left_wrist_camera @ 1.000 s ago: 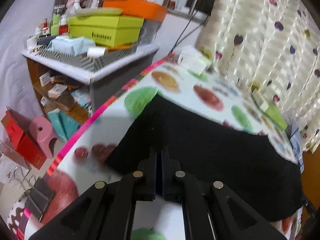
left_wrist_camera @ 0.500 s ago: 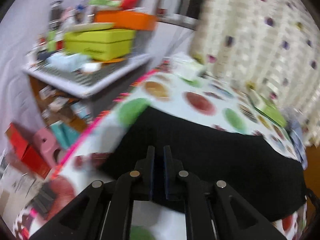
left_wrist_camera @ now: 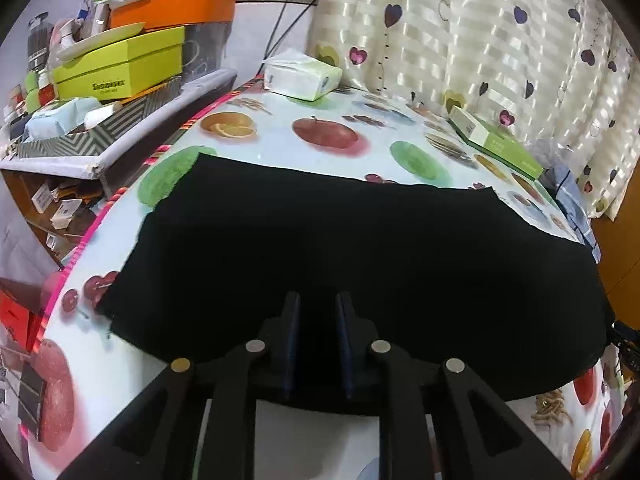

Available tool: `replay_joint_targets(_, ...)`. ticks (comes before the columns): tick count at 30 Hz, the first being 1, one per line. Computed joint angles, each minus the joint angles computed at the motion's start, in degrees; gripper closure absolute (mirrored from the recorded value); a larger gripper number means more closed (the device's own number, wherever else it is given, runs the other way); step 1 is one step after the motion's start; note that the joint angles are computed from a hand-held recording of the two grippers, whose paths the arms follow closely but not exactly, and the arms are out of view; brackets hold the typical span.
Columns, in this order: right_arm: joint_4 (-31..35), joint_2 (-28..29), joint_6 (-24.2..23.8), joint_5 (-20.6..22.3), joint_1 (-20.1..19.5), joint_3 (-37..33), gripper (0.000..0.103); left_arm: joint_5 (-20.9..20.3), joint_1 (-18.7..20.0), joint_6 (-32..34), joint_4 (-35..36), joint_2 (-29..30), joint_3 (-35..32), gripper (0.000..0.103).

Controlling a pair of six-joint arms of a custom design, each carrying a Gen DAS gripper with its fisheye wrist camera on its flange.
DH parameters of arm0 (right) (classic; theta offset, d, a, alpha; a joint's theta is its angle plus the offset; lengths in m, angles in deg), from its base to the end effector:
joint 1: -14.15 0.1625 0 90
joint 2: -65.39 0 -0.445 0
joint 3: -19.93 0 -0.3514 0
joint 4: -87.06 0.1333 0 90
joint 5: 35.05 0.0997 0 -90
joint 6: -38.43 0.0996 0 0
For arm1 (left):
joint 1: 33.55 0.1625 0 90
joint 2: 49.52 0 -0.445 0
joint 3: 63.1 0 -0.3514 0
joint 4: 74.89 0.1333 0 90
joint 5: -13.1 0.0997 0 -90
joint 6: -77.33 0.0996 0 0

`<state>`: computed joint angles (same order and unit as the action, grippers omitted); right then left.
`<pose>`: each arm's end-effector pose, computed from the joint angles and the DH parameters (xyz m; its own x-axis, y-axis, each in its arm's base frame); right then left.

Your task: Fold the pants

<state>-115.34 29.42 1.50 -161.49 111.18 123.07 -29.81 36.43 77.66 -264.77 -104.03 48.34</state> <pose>0.1499 -0.6098 0.1144 -0.6277 -0.1641 0.7610 -0.5796 0.7510 -0.3162 -0.0011 -0.6055 0.2486 -0.8091 -0.2318 -0.5400 0.2552 0.6891 -0.6783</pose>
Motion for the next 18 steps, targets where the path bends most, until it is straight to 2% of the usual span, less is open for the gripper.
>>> replay_joint_targets(5,-2.27,0.35,-1.08,-0.43,0.84,0.65,0.052,-0.46,0.13,0.10,-0.84,-1.02,1.41,0.083)
replay_joint_targets(9,-2.93,-0.06,-0.42,3.96,1.38,1.48,0.052,0.48,-0.29,-0.16,-2.07,-2.10,2.97,0.083)
replay_joint_targets(11,-1.72,0.28,-0.48,6.19,1.80,0.80,0.052,2.30,-0.60,0.34,-2.85,-2.26,2.92,0.083)
replay_joint_targets(13,-0.12,1.36,-0.91,7.15,2.33,-0.92,0.052,2.72,-0.33,0.77,-2.67,-2.39,1.67,0.082)
replay_joint_targets(16,2.13,3.20,-1.01,8.38,2.98,-3.88,0.052,0.86,1.09,4.13,-2.60,-1.53,-1.91,0.078)
replay_joint_targets(18,4.45,4.46,-0.65,9.25,3.19,-6.10,0.052,0.77,2.49,4.46,0.56,-0.42,-5.49,0.078)
